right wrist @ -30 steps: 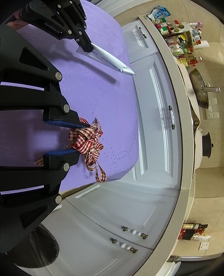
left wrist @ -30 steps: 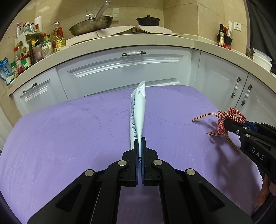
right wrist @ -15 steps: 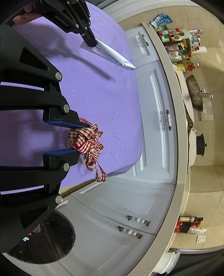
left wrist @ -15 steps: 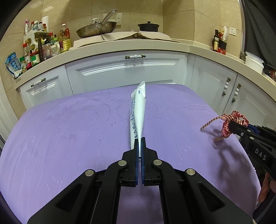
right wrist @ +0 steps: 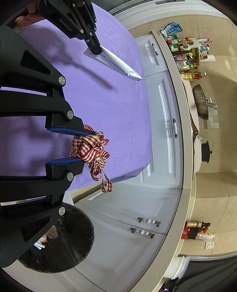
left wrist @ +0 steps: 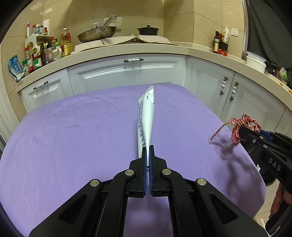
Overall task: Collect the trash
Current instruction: 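Carry the ribbon and white tube over the black bin, then open both grippers to drop the ribbon and tube into the bin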
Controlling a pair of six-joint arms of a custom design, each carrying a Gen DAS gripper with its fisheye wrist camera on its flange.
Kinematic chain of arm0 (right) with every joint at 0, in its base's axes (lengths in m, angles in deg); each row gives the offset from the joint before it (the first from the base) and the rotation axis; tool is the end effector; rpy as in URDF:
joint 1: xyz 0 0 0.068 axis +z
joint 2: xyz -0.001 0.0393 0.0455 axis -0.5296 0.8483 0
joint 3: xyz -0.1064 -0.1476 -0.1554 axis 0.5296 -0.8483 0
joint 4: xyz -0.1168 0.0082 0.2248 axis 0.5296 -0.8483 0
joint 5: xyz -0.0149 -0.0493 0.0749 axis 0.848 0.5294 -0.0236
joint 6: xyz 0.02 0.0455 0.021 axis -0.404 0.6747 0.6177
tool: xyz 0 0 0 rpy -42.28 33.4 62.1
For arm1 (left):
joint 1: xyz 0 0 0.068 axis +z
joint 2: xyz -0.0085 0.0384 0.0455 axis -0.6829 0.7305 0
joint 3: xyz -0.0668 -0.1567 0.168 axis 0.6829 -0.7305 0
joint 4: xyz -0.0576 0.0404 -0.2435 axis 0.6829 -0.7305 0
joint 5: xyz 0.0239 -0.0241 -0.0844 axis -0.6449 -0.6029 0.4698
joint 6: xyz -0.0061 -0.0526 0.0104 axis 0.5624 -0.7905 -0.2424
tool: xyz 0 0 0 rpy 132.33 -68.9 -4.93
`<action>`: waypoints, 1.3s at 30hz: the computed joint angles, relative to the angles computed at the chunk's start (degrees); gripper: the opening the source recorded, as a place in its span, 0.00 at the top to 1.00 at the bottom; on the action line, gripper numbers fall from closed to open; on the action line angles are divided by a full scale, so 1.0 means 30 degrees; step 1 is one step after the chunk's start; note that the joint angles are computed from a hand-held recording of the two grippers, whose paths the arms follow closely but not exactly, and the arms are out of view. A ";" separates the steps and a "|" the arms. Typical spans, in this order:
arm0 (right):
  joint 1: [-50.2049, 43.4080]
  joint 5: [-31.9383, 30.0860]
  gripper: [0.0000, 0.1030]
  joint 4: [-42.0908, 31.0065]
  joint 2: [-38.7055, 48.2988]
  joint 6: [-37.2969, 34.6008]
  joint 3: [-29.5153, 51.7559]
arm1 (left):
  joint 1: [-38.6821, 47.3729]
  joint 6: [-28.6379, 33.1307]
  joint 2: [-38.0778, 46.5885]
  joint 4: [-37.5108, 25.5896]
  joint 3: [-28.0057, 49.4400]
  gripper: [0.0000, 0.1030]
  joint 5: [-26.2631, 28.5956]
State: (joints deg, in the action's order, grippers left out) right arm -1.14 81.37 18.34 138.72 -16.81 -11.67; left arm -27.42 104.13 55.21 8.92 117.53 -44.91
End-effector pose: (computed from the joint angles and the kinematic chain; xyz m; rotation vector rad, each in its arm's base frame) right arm 0.2783 0.1456 0.1206 0.1544 2.2069 -0.0601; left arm 0.3417 0.0776 0.1347 0.4580 2.2234 -0.2201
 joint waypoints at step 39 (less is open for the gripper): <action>-0.7808 0.1080 0.80 -0.3005 -1.4427 -0.0321 -1.0989 | -1.1121 -0.0885 -0.3681 0.1927 -0.4885 0.98 -0.1679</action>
State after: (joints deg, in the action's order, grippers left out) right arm -24.56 84.61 9.33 95.44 -17.78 -44.64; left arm -60.79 101.48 44.17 14.70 102.87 -49.94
